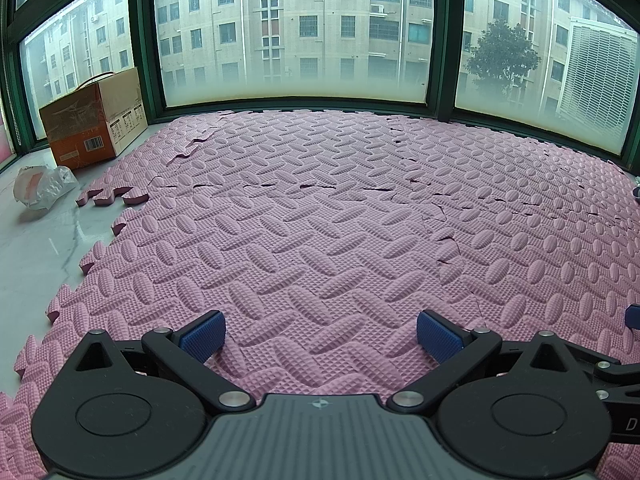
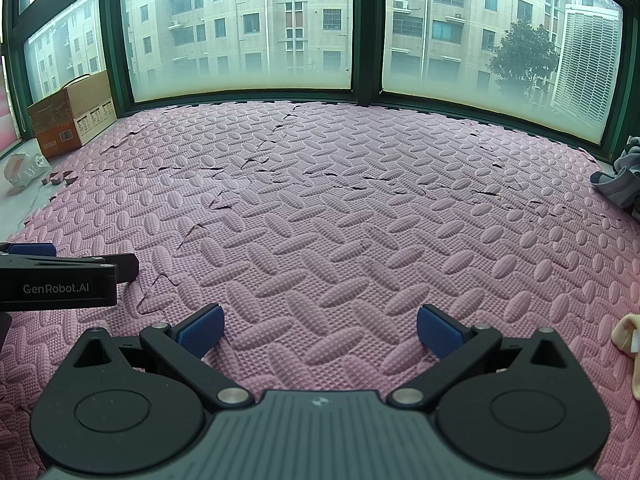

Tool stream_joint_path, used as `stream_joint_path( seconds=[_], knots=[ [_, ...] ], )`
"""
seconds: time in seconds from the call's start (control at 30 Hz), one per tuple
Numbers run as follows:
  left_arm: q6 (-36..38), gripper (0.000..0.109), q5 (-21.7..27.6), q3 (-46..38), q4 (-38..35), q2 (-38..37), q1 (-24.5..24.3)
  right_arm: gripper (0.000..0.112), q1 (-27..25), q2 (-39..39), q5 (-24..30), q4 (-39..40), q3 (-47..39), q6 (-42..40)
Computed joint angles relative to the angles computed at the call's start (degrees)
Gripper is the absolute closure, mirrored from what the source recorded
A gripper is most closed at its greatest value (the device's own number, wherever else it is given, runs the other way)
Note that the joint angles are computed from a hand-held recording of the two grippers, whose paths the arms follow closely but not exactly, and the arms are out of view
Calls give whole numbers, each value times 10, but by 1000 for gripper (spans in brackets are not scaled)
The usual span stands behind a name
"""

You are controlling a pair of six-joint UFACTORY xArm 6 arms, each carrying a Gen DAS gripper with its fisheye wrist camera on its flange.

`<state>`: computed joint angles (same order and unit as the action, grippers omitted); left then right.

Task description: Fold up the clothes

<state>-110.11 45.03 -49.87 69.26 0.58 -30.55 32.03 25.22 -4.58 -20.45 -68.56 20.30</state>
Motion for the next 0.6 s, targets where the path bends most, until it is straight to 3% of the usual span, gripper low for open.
stream_joint_path(
  seconds=[0.6],
  knots=[
    [0, 6, 0, 0, 0, 0, 0, 9, 0, 0, 0, -4, 0, 4]
  ],
)
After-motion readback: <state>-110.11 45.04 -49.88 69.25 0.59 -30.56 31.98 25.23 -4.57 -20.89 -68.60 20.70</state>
